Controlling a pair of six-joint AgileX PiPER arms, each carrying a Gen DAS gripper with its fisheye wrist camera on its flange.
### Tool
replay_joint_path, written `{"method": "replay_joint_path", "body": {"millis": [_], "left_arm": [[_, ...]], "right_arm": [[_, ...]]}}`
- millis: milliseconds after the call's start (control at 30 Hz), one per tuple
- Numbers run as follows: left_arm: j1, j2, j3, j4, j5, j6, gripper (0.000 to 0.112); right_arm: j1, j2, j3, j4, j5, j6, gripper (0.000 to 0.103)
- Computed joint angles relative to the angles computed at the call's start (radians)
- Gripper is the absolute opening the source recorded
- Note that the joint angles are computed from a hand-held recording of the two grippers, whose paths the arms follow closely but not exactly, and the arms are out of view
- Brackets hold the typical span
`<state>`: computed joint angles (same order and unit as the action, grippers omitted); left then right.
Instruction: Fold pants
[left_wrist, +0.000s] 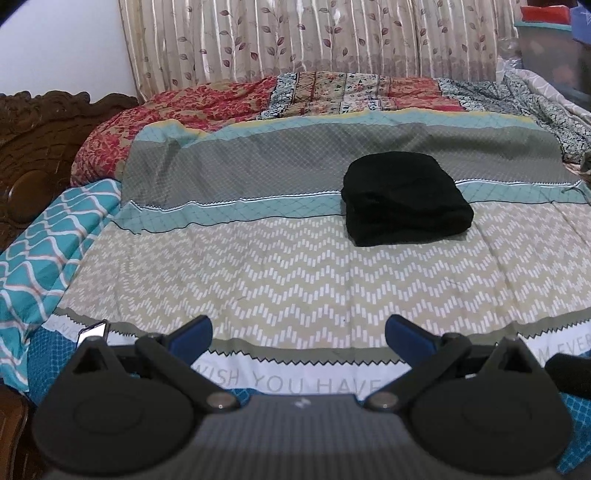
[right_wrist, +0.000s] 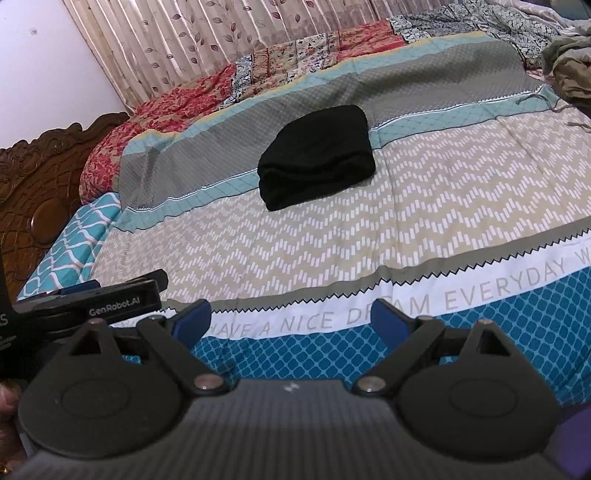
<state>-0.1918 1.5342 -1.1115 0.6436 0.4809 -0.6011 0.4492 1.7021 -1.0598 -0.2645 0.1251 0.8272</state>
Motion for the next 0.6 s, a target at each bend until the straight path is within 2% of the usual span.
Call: {"method": "replay_joint_path", "body": {"millis": [100,367,600], "left_arm": [[0.006,0.005,-0.007,-0.047,0.008,0.056,0.103],[0.007,0.017,-0.013,-0.095,0.029,0.118,0.103],[0.011,0.018,-0.006,-0.091,0.025,0.141,0.103]], "right_arm": [[0.003,0.009,-0.004,0.026,0.003,-0.019,0.095],[0.028,0.019,-0.007,-0.081,0.021,0.137,0.095],[0.036,0.024,-0.008,-0.059,0.022,0.123,0.095]]}}
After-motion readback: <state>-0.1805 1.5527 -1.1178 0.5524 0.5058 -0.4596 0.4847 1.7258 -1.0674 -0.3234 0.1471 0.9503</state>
